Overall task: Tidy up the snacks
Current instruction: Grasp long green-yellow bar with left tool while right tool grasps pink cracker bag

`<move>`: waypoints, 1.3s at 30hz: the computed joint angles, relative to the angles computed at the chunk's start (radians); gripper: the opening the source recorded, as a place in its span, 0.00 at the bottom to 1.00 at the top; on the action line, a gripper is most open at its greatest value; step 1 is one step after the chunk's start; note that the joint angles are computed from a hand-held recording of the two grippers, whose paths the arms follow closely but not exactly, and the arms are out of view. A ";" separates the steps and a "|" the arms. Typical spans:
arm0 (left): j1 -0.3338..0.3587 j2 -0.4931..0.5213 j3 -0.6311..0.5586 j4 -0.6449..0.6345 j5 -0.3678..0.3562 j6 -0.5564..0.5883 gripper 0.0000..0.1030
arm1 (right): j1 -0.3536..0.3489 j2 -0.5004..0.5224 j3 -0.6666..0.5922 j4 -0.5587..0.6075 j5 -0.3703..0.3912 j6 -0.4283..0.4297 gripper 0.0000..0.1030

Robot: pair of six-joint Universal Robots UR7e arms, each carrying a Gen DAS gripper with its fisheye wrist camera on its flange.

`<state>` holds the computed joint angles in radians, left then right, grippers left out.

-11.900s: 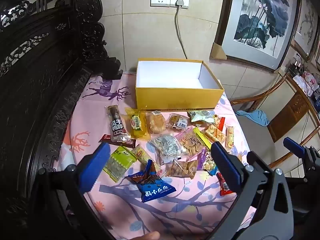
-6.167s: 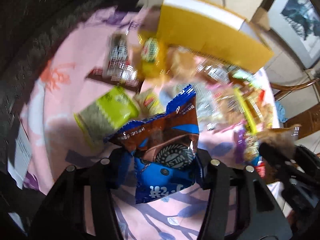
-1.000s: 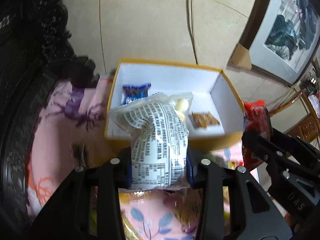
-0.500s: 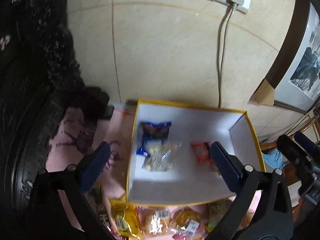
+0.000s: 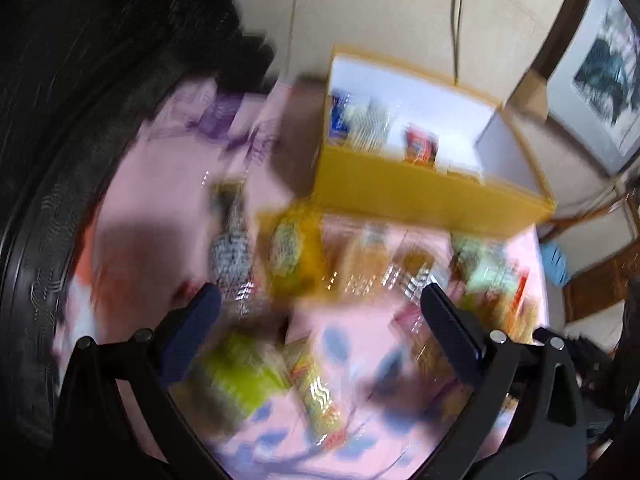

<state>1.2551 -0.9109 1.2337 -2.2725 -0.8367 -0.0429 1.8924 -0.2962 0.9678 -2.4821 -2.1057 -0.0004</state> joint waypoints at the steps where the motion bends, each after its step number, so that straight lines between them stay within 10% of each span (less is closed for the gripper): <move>1: 0.004 -0.026 0.043 0.007 0.010 -0.006 0.98 | 0.001 0.006 0.013 -0.021 0.000 -0.019 0.99; 6: 0.023 -0.122 0.169 0.052 0.032 -0.067 0.98 | 0.007 0.110 -0.072 -0.051 -0.065 -0.165 0.99; 15: 0.019 -0.194 0.233 0.044 0.071 -0.114 0.98 | -0.008 0.292 -0.349 0.174 -0.170 -0.183 0.99; 20: 0.017 -0.181 0.250 0.049 0.043 -0.139 0.98 | -0.006 0.285 -0.302 0.060 -0.170 -0.195 0.90; 22: 0.017 -0.152 0.253 0.030 0.037 -0.129 0.98 | -0.001 0.267 -0.261 -0.013 -0.150 -0.218 0.55; 37: 0.031 0.026 0.184 0.041 0.128 -0.162 0.97 | 0.006 0.001 0.139 -0.140 -0.022 -0.141 0.53; 39: 0.033 0.037 0.188 0.002 0.126 -0.128 0.74 | 0.011 -0.032 0.189 -0.153 -0.010 -0.121 0.53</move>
